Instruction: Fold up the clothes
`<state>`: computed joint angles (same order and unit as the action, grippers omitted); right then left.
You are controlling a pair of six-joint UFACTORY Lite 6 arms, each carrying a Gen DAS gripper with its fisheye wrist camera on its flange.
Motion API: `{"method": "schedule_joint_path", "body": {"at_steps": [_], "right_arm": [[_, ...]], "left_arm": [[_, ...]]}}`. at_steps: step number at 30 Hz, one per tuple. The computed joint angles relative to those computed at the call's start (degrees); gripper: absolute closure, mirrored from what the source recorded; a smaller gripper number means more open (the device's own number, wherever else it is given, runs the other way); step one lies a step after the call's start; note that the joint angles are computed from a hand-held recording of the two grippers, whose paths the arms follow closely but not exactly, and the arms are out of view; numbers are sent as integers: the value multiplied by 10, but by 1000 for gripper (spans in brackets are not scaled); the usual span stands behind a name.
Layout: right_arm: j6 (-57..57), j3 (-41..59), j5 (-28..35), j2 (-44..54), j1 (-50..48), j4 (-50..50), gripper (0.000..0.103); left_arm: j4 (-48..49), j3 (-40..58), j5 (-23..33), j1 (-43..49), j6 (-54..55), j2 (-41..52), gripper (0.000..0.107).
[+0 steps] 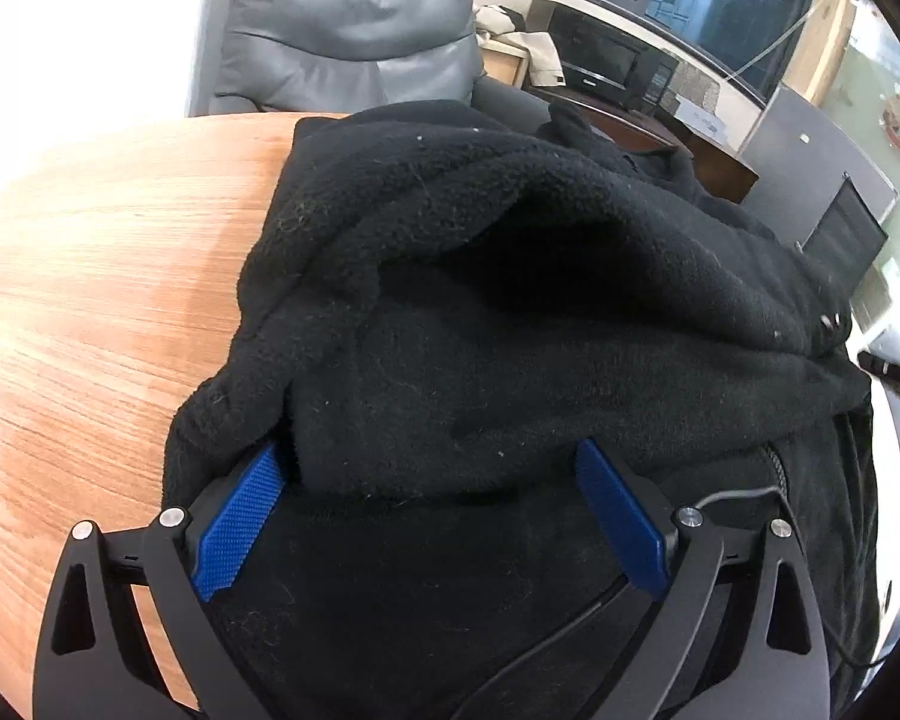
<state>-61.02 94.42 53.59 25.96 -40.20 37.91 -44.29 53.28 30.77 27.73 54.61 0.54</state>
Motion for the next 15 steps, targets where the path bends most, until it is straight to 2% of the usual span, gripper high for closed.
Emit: {"method": "schedule_joint_path", "body": {"at_steps": [1, 2, 3, 6, 8, 9, 11, 13, 14, 15], "right_arm": [[-3, 0, -4, -2, -9, -17, 81], [-5, -7, -26, -23, -14, -29, 75], [-6, -5, -36, -37, -16, -37, 56], [-90, -19, -19, -114, 7, 11, 30], [-192, -56, 31, -181, 63, 61, 16], [-233, -76, 51, -210, 107, 78, 15], [-290, -139, 41, -261, 219, 101, 15], [-280, -170, -26, -248, 328, 65, 15], [-269, -174, -56, -230, 381, 45, 19], [-256, -169, -82, -205, 431, 23, 31]], "left_arm": [[-3, -2, 2, 4, 7, -2, 9], [-6, -3, 5, 9, 15, -3, 10], [-6, -5, 9, 12, 21, -4, 10], [-12, -13, 26, 26, 38, -19, 10], [-18, -21, 42, 41, 50, -33, 10], [-21, -27, 46, 46, 56, -42, 10], [-26, -41, 51, 55, 63, -57, 10], [-22, -49, 60, 64, 61, -63, 10], [-19, -50, 61, 65, 64, -62, 10], [-17, -52, 61, 67, 70, -63, 10]]}}
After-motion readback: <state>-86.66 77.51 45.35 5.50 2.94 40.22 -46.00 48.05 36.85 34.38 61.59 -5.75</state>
